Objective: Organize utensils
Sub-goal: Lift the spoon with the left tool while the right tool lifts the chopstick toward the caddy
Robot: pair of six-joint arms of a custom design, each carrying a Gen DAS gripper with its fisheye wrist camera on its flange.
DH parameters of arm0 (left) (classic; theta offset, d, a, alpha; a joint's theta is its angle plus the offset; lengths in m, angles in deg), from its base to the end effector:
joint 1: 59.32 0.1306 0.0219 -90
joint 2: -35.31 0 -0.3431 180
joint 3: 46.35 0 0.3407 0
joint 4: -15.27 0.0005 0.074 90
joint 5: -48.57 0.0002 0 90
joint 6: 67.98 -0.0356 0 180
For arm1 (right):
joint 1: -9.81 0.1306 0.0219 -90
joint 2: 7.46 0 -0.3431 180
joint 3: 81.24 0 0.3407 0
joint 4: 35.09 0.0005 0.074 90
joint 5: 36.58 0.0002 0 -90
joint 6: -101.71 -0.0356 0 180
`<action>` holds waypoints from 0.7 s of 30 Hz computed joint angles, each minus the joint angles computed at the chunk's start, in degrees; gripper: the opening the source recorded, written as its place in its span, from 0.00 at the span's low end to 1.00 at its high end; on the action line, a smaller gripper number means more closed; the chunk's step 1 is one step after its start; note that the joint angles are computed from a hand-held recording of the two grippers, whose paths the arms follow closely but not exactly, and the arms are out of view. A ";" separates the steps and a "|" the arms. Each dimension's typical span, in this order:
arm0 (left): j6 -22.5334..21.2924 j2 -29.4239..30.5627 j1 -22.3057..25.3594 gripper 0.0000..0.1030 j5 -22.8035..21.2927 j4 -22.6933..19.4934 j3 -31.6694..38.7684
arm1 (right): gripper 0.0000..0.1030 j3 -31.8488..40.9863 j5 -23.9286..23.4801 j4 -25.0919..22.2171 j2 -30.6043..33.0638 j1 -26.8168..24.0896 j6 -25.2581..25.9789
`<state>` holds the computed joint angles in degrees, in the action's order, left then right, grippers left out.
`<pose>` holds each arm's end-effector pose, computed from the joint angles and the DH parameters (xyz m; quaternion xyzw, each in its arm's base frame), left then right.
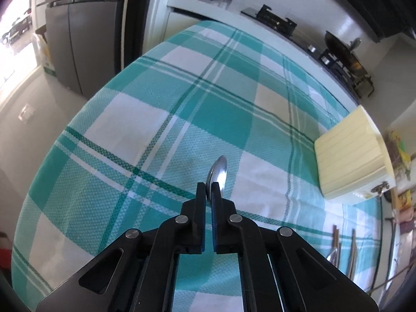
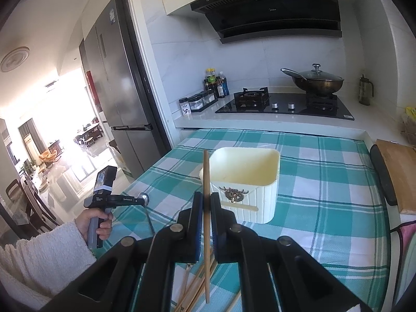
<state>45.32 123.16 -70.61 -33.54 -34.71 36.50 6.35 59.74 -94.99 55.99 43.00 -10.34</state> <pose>0.4020 -0.0857 0.3542 -0.0789 0.9483 -0.1519 0.2671 0.2268 0.1431 0.5128 -0.0612 0.8869 0.1675 0.4260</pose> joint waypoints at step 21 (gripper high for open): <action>-11.66 15.42 -18.39 0.00 -17.29 0.28 46.91 | 0.06 14.60 0.64 18.98 15.86 -14.54 9.75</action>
<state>33.66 138.59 -89.00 -50.83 -34.43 83.41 20.94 60.38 -76.01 71.84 28.46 -0.59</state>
